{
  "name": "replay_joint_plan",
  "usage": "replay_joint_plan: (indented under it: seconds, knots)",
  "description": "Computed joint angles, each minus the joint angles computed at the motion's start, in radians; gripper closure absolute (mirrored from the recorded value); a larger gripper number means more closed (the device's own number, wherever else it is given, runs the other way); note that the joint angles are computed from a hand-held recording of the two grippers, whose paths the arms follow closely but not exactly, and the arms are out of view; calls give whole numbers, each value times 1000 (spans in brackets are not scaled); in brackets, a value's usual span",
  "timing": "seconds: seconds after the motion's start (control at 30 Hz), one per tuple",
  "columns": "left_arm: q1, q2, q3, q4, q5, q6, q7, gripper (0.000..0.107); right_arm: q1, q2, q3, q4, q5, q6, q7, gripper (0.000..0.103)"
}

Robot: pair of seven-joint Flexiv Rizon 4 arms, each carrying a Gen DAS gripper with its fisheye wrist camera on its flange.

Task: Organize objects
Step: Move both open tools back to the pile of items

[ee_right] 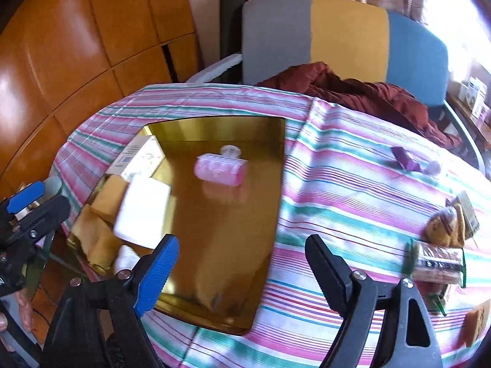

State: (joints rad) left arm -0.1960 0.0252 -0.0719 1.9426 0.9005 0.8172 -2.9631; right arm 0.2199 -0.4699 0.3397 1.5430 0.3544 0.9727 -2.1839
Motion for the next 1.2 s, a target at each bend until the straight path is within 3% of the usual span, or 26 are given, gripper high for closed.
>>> replay_joint_plan:
  seconds: [0.43, 0.73, 0.93, 1.07, 1.2]
  knots:
    - [-12, -84, 15, -89, -45, 71, 134, 4, -49, -86, -80, -98, -89, -32, 140, 17]
    - [-53, -237, 57, -241, -176, 159, 364, 4, -110, -152, -109, -242, -109, -65, 244, 17]
    - [-37, -360, 57, -347, -373, 237, 554, 4, -133, -221, -150, -375, -145, -78, 357, 17]
    - [-45, -443, 63, -444, -459, 231, 646, 4, -145, -278, -164, -471, -174, -83, 410, 17]
    - [-70, -556, 75, -605, -513, 164, 770, 4, -151, -349, -172, -577, -201, -99, 451, 17]
